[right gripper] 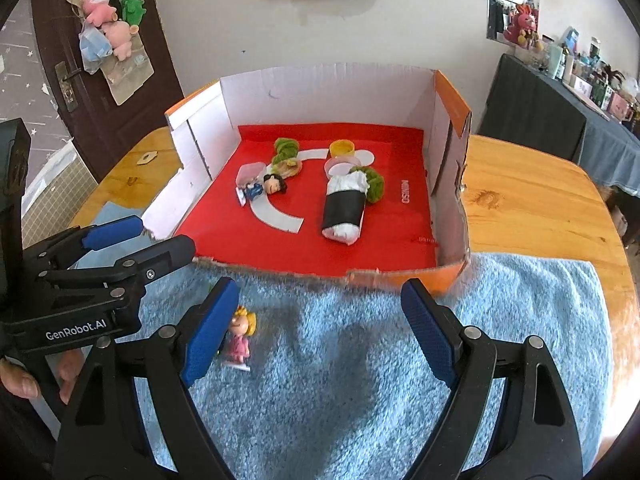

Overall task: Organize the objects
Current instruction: 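Grasp the pink-dress figure with the right tool while the left tool grasps the green-and-black tube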

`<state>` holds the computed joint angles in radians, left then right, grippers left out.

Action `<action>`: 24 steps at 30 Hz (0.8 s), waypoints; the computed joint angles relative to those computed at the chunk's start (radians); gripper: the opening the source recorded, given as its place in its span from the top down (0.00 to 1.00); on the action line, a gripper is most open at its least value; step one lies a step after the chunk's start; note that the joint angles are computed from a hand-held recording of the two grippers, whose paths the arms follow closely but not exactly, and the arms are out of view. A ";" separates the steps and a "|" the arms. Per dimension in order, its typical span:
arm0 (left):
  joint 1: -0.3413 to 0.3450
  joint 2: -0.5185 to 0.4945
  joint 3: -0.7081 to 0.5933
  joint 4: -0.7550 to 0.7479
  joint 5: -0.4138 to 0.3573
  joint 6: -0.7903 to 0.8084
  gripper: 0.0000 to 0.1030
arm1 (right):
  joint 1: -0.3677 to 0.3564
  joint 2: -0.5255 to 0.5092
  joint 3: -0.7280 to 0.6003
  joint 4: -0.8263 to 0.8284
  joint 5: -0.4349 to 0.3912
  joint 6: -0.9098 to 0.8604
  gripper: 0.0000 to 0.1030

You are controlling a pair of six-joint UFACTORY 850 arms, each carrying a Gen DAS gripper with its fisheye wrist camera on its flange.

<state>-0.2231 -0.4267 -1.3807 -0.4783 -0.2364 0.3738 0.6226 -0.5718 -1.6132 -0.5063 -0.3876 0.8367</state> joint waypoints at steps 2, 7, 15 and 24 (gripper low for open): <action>-0.001 0.007 0.015 -0.005 0.004 0.002 0.18 | 0.004 0.005 0.012 -0.007 0.002 0.010 0.19; -0.005 0.018 0.046 -0.003 0.008 0.001 0.18 | 0.011 0.018 0.043 -0.018 0.008 0.027 0.19; -0.008 0.027 0.084 -0.053 0.002 0.046 0.18 | 0.015 0.032 0.088 -0.026 0.011 0.050 0.19; -0.013 0.012 0.100 -0.114 -0.039 0.102 0.18 | 0.007 0.037 0.107 -0.069 -0.011 0.106 0.19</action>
